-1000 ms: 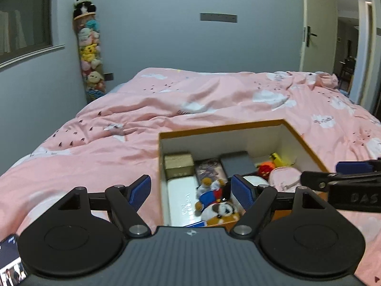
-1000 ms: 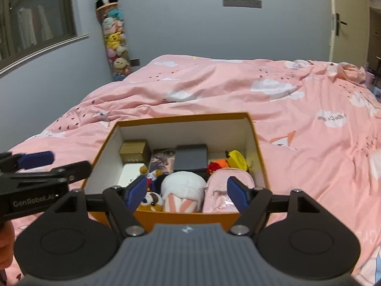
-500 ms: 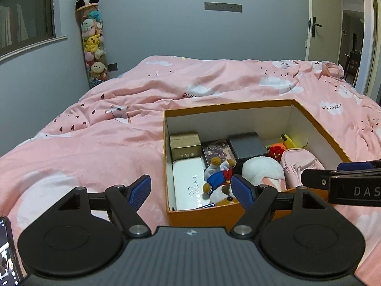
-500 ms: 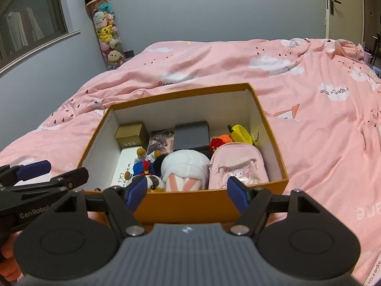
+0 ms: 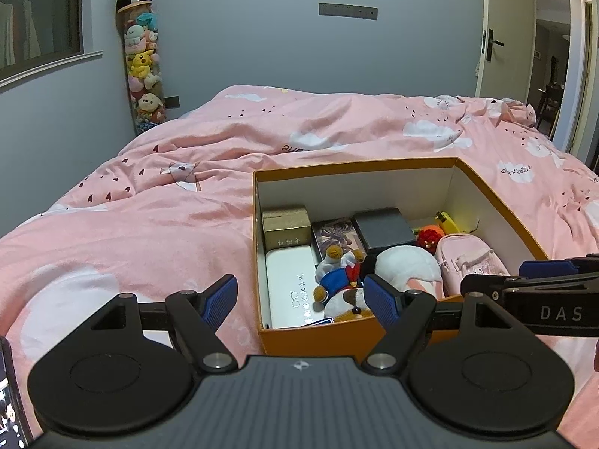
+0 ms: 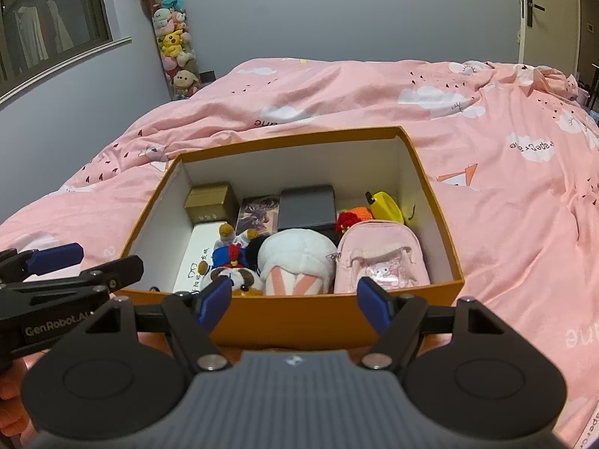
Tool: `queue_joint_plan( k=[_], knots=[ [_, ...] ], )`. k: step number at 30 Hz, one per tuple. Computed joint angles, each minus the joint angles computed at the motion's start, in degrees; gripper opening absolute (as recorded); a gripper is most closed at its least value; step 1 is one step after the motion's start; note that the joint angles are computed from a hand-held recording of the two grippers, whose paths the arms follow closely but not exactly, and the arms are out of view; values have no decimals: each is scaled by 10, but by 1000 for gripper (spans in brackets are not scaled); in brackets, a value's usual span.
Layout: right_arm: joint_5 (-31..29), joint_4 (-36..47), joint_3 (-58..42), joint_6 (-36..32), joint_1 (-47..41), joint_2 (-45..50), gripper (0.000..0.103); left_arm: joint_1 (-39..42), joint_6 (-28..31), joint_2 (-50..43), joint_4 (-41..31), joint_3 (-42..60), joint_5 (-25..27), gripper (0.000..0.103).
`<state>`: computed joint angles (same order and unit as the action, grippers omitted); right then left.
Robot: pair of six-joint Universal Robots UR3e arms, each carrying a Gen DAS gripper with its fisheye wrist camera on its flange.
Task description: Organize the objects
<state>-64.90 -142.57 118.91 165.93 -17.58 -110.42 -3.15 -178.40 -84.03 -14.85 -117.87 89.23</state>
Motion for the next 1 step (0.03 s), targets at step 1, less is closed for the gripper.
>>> queue_joint_plan(
  k=[1],
  knots=[
    [0,0,1,0,-1,0,75,-1,1,-1,1,0,2,90]
  ],
)
